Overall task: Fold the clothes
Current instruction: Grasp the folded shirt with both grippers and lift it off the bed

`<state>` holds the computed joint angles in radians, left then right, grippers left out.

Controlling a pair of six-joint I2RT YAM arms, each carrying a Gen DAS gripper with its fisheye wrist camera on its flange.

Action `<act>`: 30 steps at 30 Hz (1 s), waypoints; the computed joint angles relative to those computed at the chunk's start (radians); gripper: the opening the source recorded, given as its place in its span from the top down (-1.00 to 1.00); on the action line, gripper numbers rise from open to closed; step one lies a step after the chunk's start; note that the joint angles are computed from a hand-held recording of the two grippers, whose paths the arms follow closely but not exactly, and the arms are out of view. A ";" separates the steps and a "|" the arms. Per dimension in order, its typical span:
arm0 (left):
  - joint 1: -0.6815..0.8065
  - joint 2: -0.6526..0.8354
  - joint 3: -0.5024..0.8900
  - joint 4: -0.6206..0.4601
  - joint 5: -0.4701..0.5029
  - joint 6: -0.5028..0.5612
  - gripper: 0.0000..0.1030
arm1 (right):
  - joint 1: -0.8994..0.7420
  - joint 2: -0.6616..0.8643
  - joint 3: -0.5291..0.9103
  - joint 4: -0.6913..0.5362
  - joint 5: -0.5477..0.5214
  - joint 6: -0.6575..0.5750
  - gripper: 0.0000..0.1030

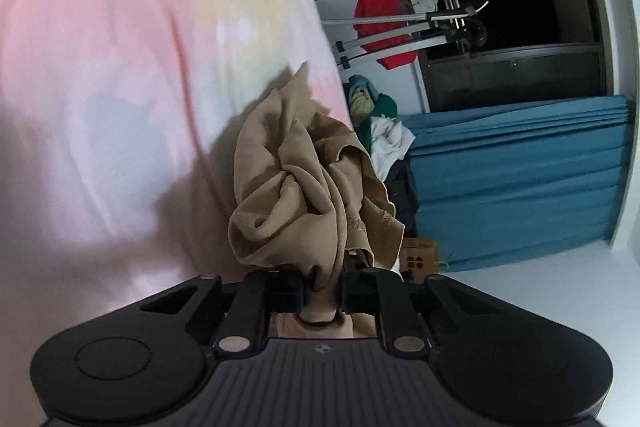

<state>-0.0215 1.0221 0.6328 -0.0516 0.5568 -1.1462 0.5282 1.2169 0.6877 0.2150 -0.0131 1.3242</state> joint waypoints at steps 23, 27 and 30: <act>0.219 -0.616 0.139 -0.948 0.217 0.141 0.70 | 0.593 -0.463 0.053 -0.697 0.546 0.342 0.61; -0.008 -0.434 0.192 -0.738 -0.018 0.004 0.66 | 0.373 -0.356 0.103 -0.601 0.353 0.281 0.60; -0.035 -0.244 0.238 -0.603 -0.063 -0.003 0.66 | 0.221 -0.253 0.120 -0.493 0.218 0.278 0.60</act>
